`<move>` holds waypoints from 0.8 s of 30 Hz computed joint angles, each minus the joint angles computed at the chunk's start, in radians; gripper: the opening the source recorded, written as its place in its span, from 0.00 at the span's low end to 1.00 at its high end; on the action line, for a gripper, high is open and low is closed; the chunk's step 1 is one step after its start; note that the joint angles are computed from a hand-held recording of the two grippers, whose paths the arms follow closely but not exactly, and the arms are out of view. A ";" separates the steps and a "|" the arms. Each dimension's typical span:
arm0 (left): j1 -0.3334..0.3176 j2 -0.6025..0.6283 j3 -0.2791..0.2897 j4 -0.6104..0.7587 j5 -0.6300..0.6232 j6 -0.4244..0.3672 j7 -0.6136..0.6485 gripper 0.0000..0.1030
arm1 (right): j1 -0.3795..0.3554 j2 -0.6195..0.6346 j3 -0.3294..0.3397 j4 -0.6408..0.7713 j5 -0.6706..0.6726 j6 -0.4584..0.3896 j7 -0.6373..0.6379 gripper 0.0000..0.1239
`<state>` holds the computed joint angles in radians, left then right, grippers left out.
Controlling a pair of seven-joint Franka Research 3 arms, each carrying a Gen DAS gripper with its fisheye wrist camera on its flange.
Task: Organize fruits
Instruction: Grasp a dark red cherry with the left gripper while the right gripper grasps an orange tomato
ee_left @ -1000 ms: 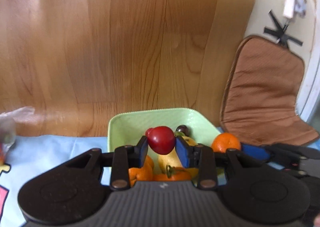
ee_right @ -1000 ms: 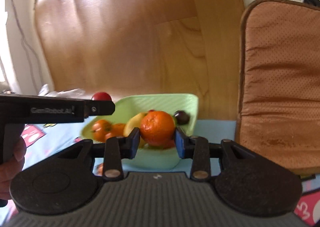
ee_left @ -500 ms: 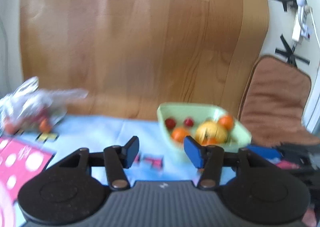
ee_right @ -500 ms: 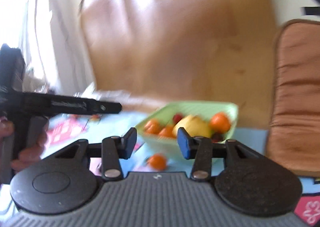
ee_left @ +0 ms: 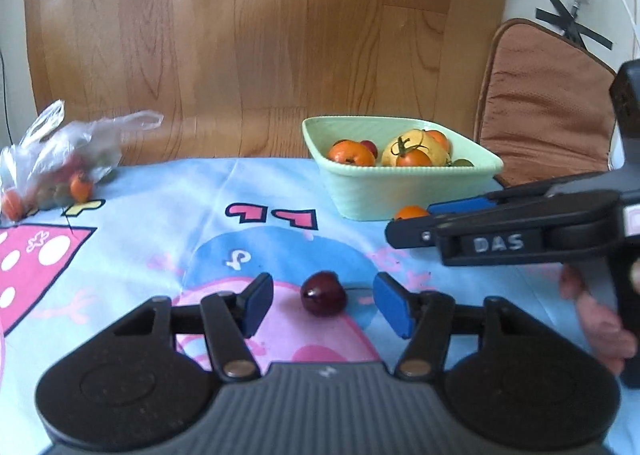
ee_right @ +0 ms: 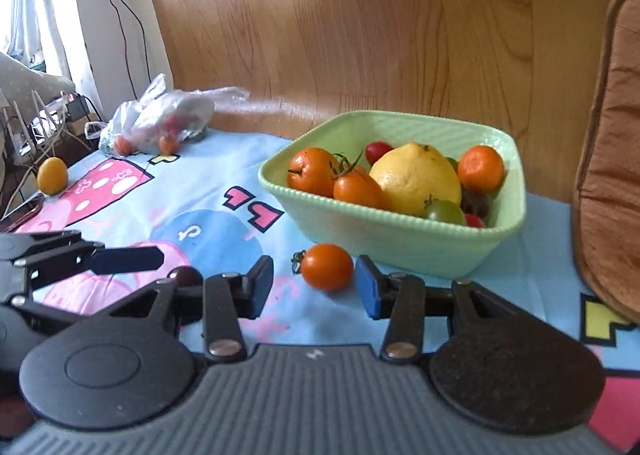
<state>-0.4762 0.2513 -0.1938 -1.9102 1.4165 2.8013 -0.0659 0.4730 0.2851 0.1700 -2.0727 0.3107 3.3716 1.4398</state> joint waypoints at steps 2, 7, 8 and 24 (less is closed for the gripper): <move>0.010 0.012 -0.007 0.006 -0.070 0.006 0.062 0.40 | 0.080 0.017 -0.082 0.027 0.035 -0.032 -0.006 0.33; -0.017 0.013 0.001 0.012 -0.061 -0.038 0.077 0.27 | 0.173 0.011 -0.173 0.018 0.079 -0.021 -0.017 0.32; -0.025 0.011 0.001 0.011 -0.053 -0.054 0.074 0.27 | 0.192 0.002 -0.188 0.005 0.093 -0.018 -0.020 0.32; -0.045 -0.086 -0.060 -0.107 0.031 -0.124 -0.071 0.27 | 0.401 -0.199 -0.164 -0.293 0.592 0.230 -0.297 0.32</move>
